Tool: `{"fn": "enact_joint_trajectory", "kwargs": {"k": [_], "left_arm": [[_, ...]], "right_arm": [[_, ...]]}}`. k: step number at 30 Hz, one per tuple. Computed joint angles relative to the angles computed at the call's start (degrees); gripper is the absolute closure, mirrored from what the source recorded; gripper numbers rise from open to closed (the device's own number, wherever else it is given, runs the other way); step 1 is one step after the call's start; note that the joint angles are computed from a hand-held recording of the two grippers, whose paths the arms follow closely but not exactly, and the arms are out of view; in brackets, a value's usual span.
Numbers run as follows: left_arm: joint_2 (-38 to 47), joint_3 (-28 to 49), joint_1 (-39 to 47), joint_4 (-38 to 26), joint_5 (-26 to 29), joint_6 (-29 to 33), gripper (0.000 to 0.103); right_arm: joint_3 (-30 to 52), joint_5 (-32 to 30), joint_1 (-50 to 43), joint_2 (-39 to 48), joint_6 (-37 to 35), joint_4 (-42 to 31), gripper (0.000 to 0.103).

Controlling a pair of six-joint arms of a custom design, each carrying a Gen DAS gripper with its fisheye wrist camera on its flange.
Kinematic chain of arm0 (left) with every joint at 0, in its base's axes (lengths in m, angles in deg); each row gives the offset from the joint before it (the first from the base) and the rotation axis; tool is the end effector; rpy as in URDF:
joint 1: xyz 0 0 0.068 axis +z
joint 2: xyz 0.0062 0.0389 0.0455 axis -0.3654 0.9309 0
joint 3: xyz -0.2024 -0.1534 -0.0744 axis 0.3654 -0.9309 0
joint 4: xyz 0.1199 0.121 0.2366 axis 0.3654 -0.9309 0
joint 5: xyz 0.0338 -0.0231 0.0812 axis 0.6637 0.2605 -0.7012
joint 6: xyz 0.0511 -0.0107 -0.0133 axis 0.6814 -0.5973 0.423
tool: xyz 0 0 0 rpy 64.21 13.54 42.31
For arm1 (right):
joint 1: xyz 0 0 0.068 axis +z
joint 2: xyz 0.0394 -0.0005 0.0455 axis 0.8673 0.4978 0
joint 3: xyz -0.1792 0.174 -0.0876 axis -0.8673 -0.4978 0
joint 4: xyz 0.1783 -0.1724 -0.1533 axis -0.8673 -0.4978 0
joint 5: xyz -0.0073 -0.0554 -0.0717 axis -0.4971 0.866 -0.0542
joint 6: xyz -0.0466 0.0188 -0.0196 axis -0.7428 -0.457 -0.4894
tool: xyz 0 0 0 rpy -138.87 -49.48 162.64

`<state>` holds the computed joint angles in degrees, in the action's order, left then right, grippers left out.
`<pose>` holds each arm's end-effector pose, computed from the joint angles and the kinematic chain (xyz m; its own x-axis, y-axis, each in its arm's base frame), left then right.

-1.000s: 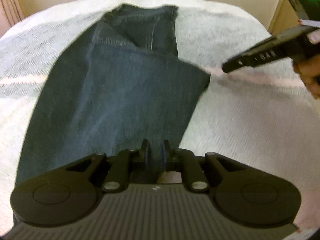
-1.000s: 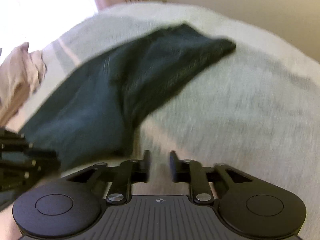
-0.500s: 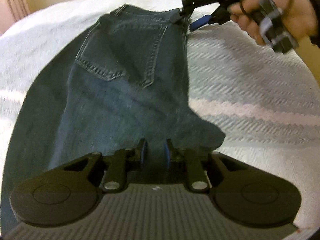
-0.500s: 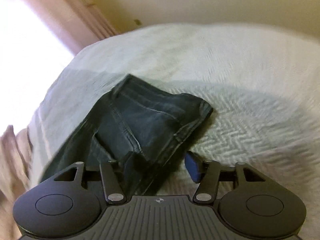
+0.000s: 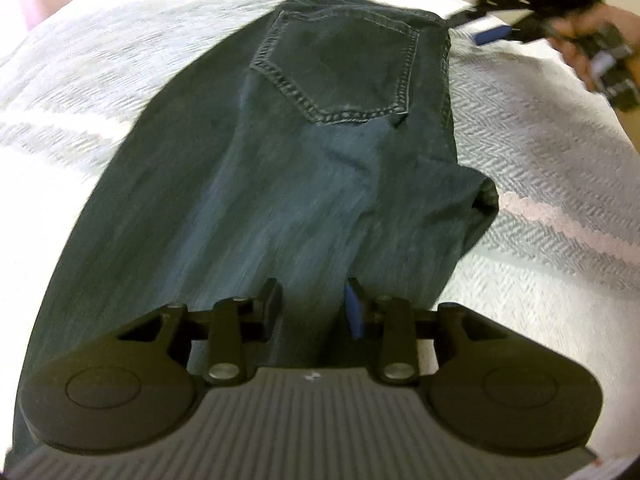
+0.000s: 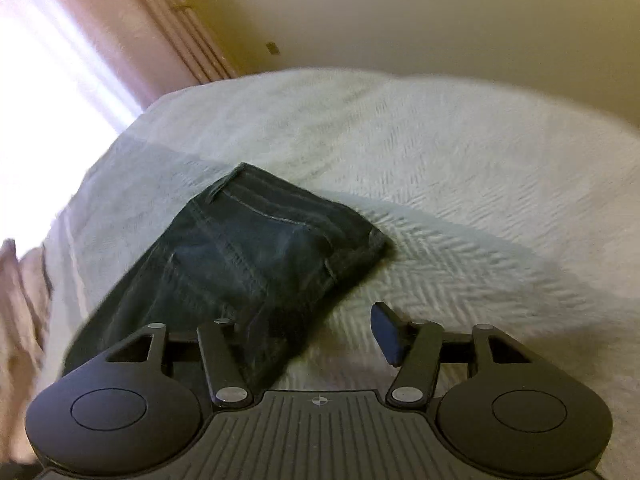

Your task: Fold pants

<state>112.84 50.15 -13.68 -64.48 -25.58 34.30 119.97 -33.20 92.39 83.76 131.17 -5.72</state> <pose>0.3424 0.0298 0.2334 -0.3836 0.7851 -0.4863 0.9038 0.4273 -0.0231 0.2186 0.1185 0.2718 -0.5129 0.6418 -0.5700 0.5473 0.7561 0.3588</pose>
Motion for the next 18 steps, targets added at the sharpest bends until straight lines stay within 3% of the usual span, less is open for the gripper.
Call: {"fn": "enact_joint_trajectory", "kwargs": {"k": [3, 9, 11, 14, 16, 18], "left_arm": [[-0.53, 0.43, 4.36, -2.67, 0.52, 0.58, 0.072], [-0.3, -0.31, 12.02, -5.96, -1.97, 6.04, 0.071], [0.21, 1.24, 13.81, -6.93, -1.31, 5.3, 0.071], [-1.53, 1.73, 13.66, -7.01, 1.04, 3.4, 0.075], [-3.53, 1.22, 12.6, -6.65, 3.73, 3.09, 0.075], [-5.02, 0.7, 10.4, -5.56, 6.33, 1.25, 0.075]], "right_arm": [[3.31, 4.18, 10.75, 2.18, -0.01, 1.67, 0.049], [9.04, -8.26, 17.31, 17.67, -15.83, 21.0, 0.049], [12.99, -11.74, 18.51, 22.77, -16.75, 16.22, 0.051], [13.56, -17.12, 20.43, 22.8, -8.43, 8.41, 0.053], [13.96, -15.43, 22.16, 19.94, -7.45, 4.76, 0.053], [16.22, -11.37, 21.89, 18.08, -10.96, 1.86, 0.053]]}}
